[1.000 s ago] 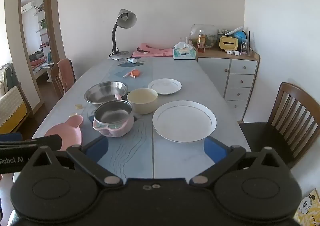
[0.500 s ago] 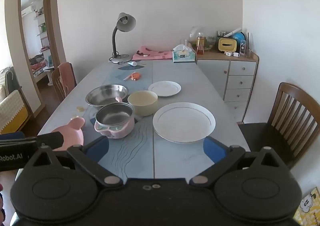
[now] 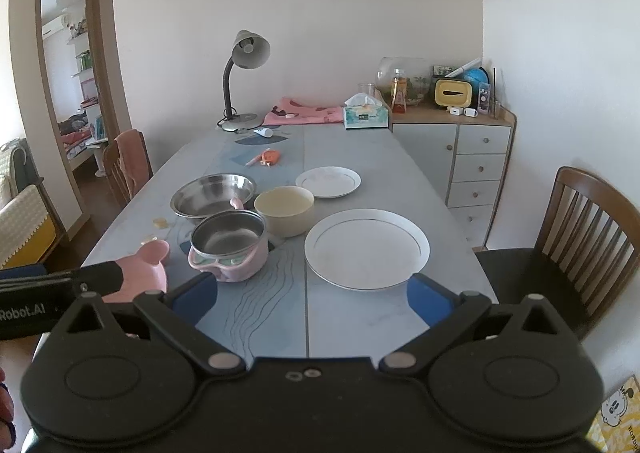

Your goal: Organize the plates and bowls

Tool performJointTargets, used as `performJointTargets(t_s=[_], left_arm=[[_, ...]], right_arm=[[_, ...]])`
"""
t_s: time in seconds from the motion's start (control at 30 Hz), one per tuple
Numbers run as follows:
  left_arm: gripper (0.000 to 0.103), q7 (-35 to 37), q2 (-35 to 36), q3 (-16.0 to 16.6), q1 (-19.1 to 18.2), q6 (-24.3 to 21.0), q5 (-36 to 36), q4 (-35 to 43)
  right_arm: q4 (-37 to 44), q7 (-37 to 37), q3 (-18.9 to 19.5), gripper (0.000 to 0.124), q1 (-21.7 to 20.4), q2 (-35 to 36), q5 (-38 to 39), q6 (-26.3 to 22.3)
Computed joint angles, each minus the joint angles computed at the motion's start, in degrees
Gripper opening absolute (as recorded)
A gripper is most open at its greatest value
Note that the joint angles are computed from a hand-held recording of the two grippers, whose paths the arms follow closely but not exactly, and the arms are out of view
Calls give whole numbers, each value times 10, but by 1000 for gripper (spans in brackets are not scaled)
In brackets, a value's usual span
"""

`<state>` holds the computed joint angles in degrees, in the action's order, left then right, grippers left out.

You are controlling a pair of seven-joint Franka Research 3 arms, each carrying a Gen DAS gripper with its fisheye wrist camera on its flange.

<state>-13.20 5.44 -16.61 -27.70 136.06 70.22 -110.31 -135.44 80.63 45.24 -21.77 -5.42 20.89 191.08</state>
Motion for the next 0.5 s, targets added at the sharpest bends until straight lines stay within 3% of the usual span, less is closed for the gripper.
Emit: performJointTargets(t_s=[0.03,0.13,0.23,0.37,0.5], left_arm=[[103,2,1,0,0,-2,-3,1],[103,3,0,1,1,5,-7,0],[103,2,0,0,0,2,-2,2],[103,4,1,-1,-2,-4,-5,4],[103,-8,-5,0,0,-1,-10,-2]], right_arm=[[-1,1,-13,102,13,1,-1,2],[0,-2,5,103,-5,0,4,1],[-1,-1,-39,103,38,2,9,0],[-5,-3,-136,103,137,5,14,5],[-8,9,-273,103,272,8,-11,6]])
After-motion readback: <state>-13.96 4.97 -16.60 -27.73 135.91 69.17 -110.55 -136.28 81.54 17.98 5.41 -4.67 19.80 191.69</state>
